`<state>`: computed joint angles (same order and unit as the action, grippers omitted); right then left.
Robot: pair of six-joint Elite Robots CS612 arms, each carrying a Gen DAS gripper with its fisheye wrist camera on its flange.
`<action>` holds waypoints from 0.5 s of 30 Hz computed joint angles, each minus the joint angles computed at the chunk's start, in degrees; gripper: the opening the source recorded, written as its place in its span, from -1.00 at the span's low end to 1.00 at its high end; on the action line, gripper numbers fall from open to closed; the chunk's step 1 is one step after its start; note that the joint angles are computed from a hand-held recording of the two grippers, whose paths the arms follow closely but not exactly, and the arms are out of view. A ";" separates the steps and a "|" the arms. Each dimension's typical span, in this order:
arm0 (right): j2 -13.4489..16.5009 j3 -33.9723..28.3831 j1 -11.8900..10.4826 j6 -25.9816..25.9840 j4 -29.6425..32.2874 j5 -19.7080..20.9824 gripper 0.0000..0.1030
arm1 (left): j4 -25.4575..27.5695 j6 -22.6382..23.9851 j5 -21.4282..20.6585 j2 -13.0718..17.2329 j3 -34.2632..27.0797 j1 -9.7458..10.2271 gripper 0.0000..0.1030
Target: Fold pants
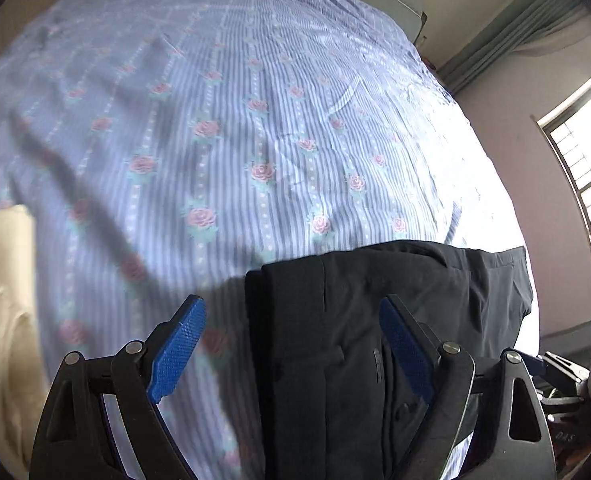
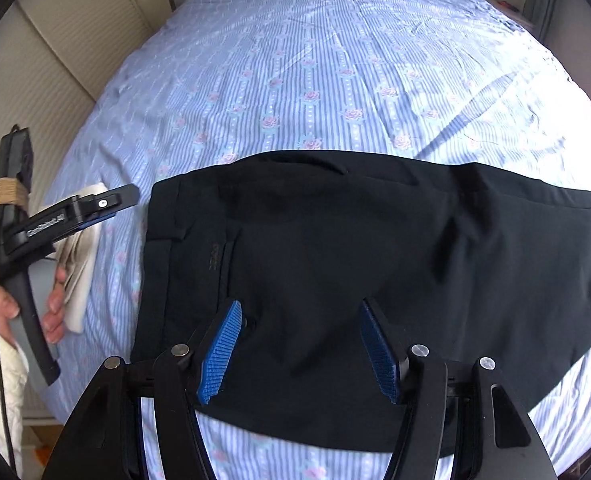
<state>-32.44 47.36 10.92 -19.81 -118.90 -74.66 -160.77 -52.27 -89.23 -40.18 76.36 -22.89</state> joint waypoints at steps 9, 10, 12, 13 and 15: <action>1.67 -2.63 0.23 1.94 2.64 -2.34 0.20 | 0.11 -0.27 -3.21 3.97 -5.17 0.70 0.53; 1.59 -2.56 0.11 2.15 3.16 -2.39 0.20 | -1.75 1.11 -2.65 3.34 -4.20 0.46 0.52; 1.32 -2.30 -0.26 2.64 3.84 -1.70 0.20 | -7.90 1.84 -4.06 2.22 -1.71 0.45 0.37; 1.07 -1.88 -0.41 2.96 3.59 -1.50 0.20 | -11.65 0.92 -6.00 1.84 -0.41 0.60 0.36; 0.49 -0.94 -0.75 3.55 2.90 -0.80 0.20 | -16.32 -0.21 -9.19 1.86 0.77 0.90 0.37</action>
